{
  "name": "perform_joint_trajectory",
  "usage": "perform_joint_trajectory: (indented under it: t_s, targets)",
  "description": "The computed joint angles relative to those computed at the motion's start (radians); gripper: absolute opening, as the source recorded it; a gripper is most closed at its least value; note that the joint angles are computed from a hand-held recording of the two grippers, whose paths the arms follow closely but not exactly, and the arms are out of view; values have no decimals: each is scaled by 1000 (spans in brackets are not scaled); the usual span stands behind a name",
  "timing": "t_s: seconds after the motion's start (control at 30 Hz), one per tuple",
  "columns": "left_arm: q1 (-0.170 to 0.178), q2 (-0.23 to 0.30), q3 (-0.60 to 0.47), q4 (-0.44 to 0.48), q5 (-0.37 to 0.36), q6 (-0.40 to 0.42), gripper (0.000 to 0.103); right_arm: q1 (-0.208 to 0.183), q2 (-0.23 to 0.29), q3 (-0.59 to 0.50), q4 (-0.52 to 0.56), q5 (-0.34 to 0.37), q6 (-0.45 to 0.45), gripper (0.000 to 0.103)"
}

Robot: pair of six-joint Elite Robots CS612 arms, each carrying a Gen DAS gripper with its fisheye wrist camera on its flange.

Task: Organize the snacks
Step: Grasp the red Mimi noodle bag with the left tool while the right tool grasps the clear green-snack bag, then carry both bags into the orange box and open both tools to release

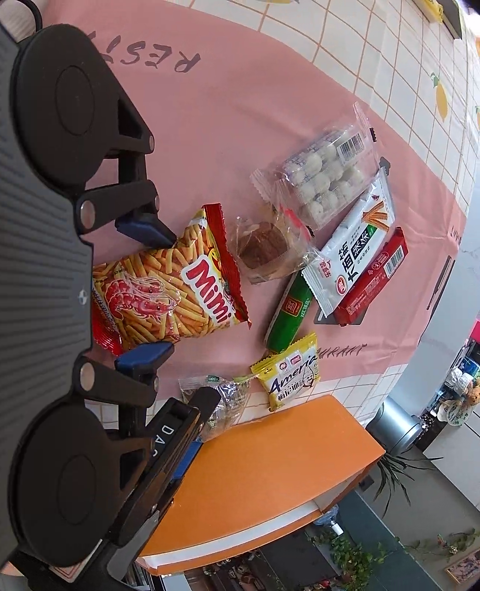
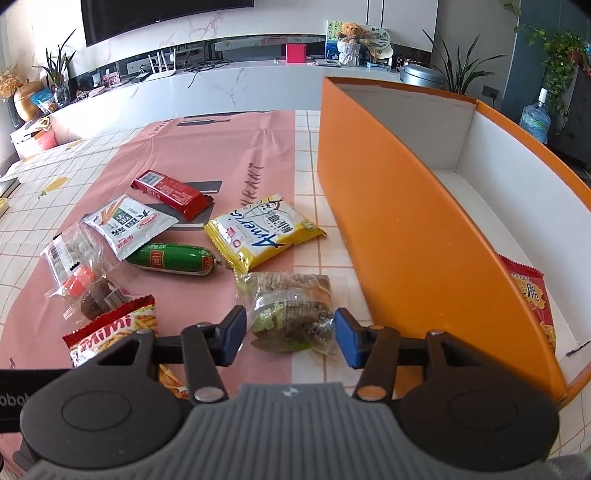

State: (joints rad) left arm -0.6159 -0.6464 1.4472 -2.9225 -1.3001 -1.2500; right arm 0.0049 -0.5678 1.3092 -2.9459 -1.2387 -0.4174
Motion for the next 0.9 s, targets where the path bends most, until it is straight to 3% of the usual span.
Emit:
perform_joint_trajectory:
  t_s: [0.23,0.47,0.63,0.9]
  targets:
    - [-6,-2,0,12,30,43,51,-2,0,0,8,12,-9,45]
    - [-10,-6,15,-19,43,50,43,-17,-11,9,32,77,10,36]
    - [-18,-17,26,-6,57,51,42,-28,-24,29,33,124,11,28]
    - [-38,-48,55,-25,114,69,42,-50,-51,91,-62,210,19,25]
